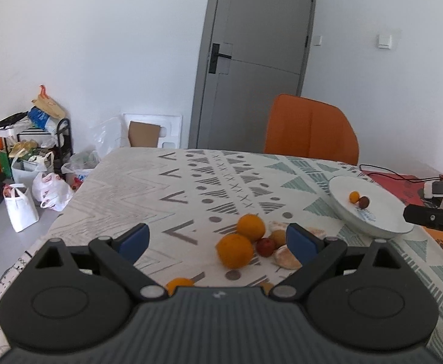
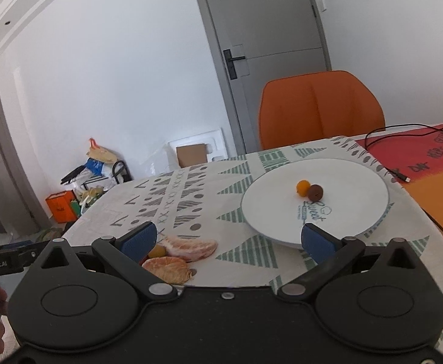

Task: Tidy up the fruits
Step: 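Move both grippers back toward the remaining fruits on the tablecloth, then grasp another small orange with the left gripper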

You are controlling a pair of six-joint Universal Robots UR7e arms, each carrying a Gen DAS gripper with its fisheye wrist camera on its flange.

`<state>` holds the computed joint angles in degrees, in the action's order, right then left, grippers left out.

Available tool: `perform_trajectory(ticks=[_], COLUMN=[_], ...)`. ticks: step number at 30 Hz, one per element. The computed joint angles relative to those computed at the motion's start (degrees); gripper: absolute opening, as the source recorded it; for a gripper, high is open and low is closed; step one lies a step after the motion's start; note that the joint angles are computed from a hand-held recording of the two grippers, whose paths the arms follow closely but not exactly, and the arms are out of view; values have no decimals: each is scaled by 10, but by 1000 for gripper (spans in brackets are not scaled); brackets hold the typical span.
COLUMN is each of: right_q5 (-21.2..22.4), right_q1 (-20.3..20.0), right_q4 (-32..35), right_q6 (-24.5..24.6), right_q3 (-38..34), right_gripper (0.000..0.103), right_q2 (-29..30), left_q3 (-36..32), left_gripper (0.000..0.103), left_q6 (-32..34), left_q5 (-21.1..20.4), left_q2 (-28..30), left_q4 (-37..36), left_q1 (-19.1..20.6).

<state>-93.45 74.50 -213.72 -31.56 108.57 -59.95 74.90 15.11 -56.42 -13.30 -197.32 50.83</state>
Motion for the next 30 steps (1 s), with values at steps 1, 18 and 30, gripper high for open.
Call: perform_trajectory(ticks=[1, 18, 30], right_q5=[-1, 14, -10], right_q1=[1, 3, 15], right_q4=[2, 89, 134], right_q6=[-2, -31, -34], right_q3=[0, -24, -60], right_gripper=[103, 103, 103], right_q2=[1, 23, 54], left_q3=[0, -13, -24], left_gripper=[96, 90, 73], left_q6=[-2, -38, -61], left_q5=[1, 18, 21], left_q2=[0, 14, 20], left_q4=[0, 39, 75], left_q1=[1, 26, 37])
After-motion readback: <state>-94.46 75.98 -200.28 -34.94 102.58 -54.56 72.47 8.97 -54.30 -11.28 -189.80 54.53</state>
